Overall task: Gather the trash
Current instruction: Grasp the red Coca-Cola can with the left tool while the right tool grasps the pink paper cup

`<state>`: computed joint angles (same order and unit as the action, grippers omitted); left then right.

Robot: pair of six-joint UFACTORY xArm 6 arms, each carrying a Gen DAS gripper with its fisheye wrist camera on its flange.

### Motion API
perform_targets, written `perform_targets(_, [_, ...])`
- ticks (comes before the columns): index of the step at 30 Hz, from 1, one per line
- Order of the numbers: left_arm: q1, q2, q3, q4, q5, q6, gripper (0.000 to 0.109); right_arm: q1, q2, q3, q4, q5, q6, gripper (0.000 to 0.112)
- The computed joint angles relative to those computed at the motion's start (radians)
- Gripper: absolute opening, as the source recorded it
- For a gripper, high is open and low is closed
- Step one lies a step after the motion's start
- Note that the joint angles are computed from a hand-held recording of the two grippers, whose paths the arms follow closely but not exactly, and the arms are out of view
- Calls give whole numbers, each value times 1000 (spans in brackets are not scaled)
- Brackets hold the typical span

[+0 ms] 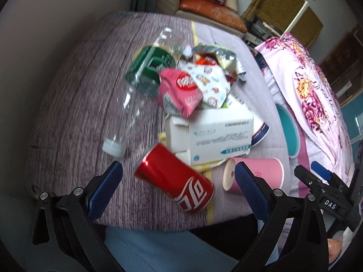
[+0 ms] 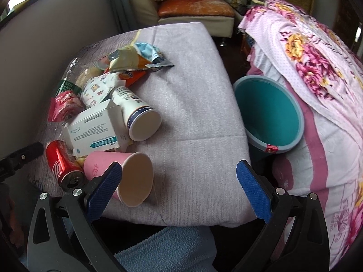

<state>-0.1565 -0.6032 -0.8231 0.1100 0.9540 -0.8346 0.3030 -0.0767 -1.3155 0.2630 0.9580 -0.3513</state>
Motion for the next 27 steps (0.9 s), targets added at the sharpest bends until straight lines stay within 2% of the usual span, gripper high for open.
perform_targets(8, [8,49,-2,-112,4,-10,99,4,54,-79,67,82,-171,97])
perform_targets(15, [26,110,3,-142,-6,1,98,9,93,-142,83,145,-265,97])
perform_targets(16, [31,106,13,-158,-15,23,93,10,98,-152,86,161,-280,97])
perform_targets(17, [36,99,24,-170,-22,56,75,15,102,-160,85,172,-290,97])
perform_targets(18, [41,95,27,-174,-19,85,66,20,107,-170,82,184,-304,97])
perform_targets(21, [38,62,47,-109,-24,105,61,45,111,-191,67,211,-366,97])
perform_targets(24, [47,33,70,-120,-38,177,60,75,142,-246,47,280,-425,97])
perform_targets(27, [55,-8,108,-128,-54,219,61,112,174,-302,15,351,-467,89])
